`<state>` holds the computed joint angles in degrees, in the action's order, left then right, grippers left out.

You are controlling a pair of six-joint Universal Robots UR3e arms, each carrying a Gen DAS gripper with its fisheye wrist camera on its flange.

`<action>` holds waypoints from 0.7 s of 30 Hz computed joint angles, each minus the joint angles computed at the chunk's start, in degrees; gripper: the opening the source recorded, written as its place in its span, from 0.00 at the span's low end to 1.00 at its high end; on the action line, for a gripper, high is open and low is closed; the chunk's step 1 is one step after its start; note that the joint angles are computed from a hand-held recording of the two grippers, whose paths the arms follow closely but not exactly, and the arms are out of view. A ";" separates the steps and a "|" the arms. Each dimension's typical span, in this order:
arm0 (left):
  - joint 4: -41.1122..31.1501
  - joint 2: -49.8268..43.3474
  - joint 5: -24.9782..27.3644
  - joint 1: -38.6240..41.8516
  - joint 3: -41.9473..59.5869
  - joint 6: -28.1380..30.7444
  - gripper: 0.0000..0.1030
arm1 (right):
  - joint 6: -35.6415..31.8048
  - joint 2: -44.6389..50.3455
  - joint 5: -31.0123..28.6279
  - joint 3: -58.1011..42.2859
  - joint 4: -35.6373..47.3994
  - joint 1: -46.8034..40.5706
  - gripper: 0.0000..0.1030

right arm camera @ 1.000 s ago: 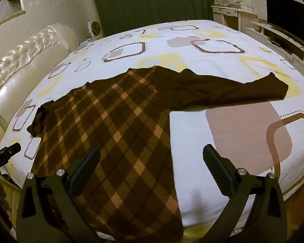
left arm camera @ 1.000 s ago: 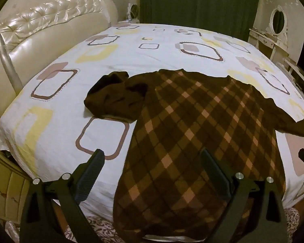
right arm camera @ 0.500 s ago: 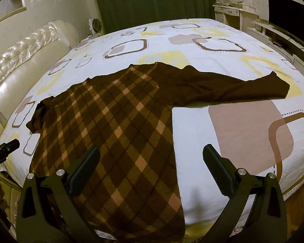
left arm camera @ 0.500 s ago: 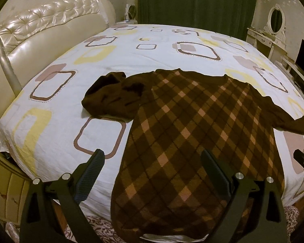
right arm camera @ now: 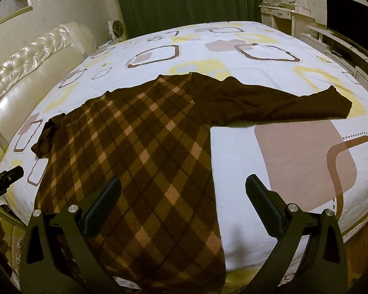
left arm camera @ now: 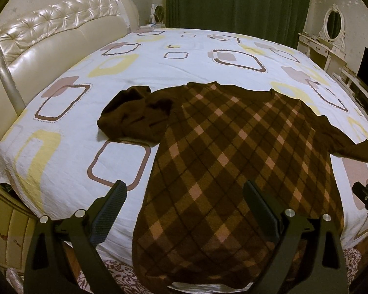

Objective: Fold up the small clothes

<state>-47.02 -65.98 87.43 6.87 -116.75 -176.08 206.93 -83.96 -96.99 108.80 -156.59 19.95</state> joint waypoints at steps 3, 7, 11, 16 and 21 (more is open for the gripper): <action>-0.16 0.12 -0.10 0.10 -0.01 0.04 0.92 | -0.02 0.14 -0.08 -0.05 -0.12 0.13 0.98; 0.00 0.08 -0.16 0.01 -0.15 -0.06 0.92 | 0.15 0.16 -0.12 -0.03 -0.14 0.19 0.98; 0.12 0.05 -0.04 -0.05 -0.19 -0.09 0.92 | 0.17 0.33 -0.17 -0.11 -0.12 0.37 0.98; 0.10 0.07 -0.10 -0.03 -0.18 -0.16 0.92 | 0.17 0.38 -0.17 -0.11 -0.15 0.43 0.98; 0.13 0.01 0.06 -0.11 -0.13 -0.14 0.92 | 0.27 0.49 -0.24 -0.22 -0.04 0.57 0.98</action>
<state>-46.89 -65.97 87.49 6.76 -116.88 -176.22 207.20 -83.47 -97.23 108.58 -156.63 20.51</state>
